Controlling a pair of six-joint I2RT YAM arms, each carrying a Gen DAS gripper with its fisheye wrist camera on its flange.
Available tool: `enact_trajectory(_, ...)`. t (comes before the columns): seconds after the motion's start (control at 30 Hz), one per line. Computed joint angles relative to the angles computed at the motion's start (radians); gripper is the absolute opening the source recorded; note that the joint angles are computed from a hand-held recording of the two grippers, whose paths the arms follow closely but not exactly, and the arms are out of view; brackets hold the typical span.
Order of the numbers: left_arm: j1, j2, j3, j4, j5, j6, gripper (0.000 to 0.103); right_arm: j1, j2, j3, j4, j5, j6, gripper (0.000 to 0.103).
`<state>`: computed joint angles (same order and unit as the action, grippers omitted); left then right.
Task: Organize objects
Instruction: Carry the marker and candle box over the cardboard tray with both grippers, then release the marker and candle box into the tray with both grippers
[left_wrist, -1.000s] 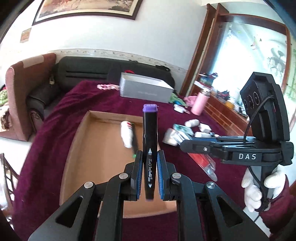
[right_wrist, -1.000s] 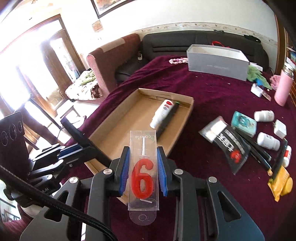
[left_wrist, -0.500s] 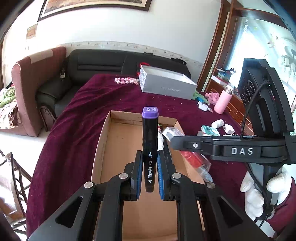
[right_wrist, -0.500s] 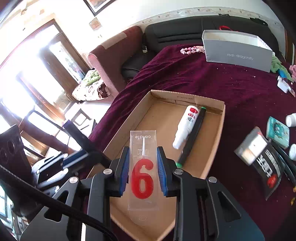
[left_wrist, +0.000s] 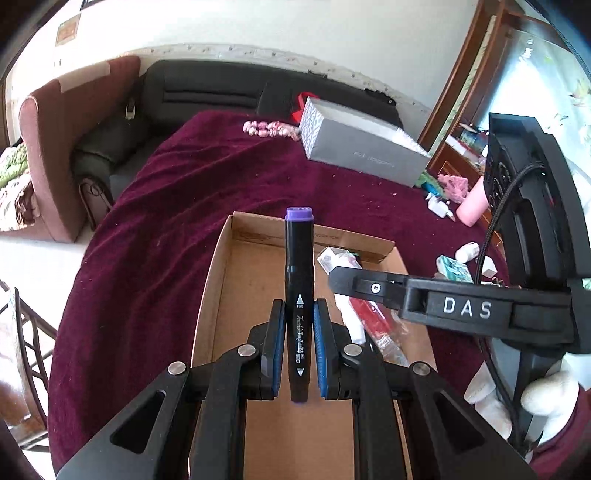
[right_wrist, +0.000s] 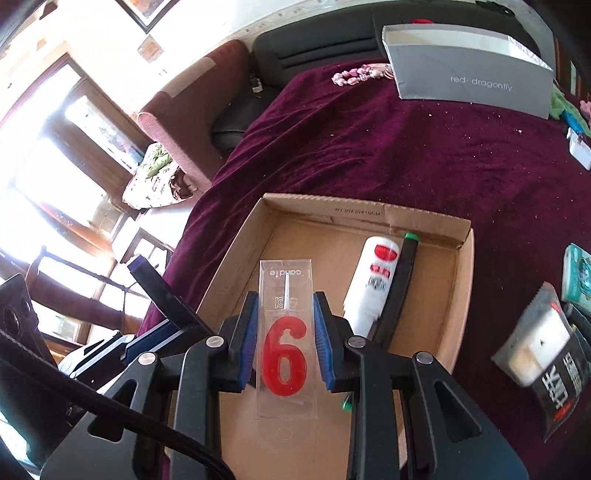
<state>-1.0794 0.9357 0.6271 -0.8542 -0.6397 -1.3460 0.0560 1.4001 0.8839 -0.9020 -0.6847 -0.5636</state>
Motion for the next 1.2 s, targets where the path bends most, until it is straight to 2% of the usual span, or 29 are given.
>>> enact_trajectory(0.2, 0.247, 0.057, -0.027, 0.156, 0.193, 0.201, 0.012, 0.049, 0.083, 0.022, 0.080, 0.045, 0.100, 0.026)
enact_trajectory(0.37, 0.346, 0.153, -0.028, 0.240, 0.268, 0.274, 0.012, 0.077, 0.137, 0.034, 0.127, 0.071, 0.169, 0.026)
enact_trajectory(0.7, 0.441, 0.192, -0.075, 0.342, 0.323, 0.311, 0.012, 0.135, 0.165, 0.020, 0.224, 0.122, 0.239, 0.026)
enact_trajectory(1.0, 0.474, 0.207, -0.084, 0.371, 0.329, 0.319, 0.012, 0.148, 0.183, 0.001, 0.306, 0.166, 0.276, 0.026)
enact_trajectory(1.1, 0.482, 0.172, -0.102, 0.371, 0.347, 0.299, 0.013, 0.148, 0.171, -0.009, 0.319, 0.174, 0.277, 0.028)
enact_trajectory(1.13, 0.482, 0.144, -0.111, 0.369, 0.354, 0.291, 0.014, 0.143, 0.170, -0.008, 0.314, 0.168, 0.275, 0.032)
enact_trajectory(1.2, 0.463, 0.071, -0.124, 0.340, 0.355, 0.267, 0.027, 0.131, 0.167, -0.002, 0.296, 0.149, 0.268, 0.037)
